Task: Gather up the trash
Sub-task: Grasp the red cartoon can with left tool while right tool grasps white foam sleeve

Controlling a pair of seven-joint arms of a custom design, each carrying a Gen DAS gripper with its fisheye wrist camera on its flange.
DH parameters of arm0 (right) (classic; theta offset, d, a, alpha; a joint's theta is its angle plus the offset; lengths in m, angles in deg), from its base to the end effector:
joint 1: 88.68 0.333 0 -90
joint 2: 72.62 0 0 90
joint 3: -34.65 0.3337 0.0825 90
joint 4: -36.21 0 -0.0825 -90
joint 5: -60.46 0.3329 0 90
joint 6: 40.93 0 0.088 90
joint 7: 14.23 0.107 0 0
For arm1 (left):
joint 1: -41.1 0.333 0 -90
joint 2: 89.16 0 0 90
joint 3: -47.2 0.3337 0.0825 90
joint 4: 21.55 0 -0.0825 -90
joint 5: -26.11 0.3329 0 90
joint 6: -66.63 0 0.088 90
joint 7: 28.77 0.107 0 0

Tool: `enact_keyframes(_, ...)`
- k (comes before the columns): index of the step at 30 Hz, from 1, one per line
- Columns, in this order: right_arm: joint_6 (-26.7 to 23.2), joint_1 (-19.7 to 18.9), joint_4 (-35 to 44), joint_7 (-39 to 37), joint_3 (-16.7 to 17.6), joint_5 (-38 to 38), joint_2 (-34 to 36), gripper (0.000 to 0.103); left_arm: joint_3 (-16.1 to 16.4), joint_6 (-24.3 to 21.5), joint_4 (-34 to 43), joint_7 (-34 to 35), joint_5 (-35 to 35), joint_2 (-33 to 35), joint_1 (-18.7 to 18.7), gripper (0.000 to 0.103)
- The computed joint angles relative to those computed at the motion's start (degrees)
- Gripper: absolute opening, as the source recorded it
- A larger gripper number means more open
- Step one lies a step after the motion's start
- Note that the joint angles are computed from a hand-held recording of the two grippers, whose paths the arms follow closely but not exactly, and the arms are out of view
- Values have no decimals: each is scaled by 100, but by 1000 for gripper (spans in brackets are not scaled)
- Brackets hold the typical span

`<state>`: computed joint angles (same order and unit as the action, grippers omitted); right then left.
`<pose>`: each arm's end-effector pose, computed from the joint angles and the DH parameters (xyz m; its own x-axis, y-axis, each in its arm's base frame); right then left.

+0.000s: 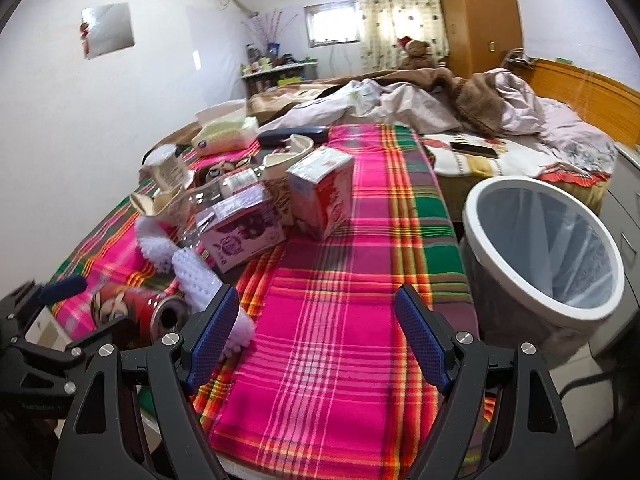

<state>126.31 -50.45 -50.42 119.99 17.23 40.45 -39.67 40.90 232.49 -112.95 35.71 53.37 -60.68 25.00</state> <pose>0.6374 0.3260 0.4750 0.0780 -0.9894 -0.1222 -0.6353 0.0452 -0.7710 0.6396 -0.2748 0.4789 -0.3021 -0.9526 -0.0365 -0.6352 0.2297 -0.7374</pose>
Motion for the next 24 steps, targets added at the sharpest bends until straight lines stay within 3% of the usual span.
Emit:
enact_keyframes(5,-115,-132,106,-124,149,143,38,82,-328,187,47,746,-97,87,234,103)
enact_keyframes(8,-133,-230,187,-262,267,222,77,82,-172,-12,364,1076,26,253,87,103)
enact_keyframes(11,-154,-564,377,-865,739,530,173,82,-112,-209,526,1459,180,345,13,103)
enact_keyframes(13,-240,-597,542,-1177,817,631,262,82,-223,-460,644,1771,53,399,89,102)
enact_keyframes(18,-335,-840,893,-2003,1228,1136,463,82,-722,-544,647,2299,-843,437,535,89)
enact_keyframes(24,-573,-1036,1255,-2895,1621,1695,670,82,-737,-320,234,2311,-1356,218,773,88)
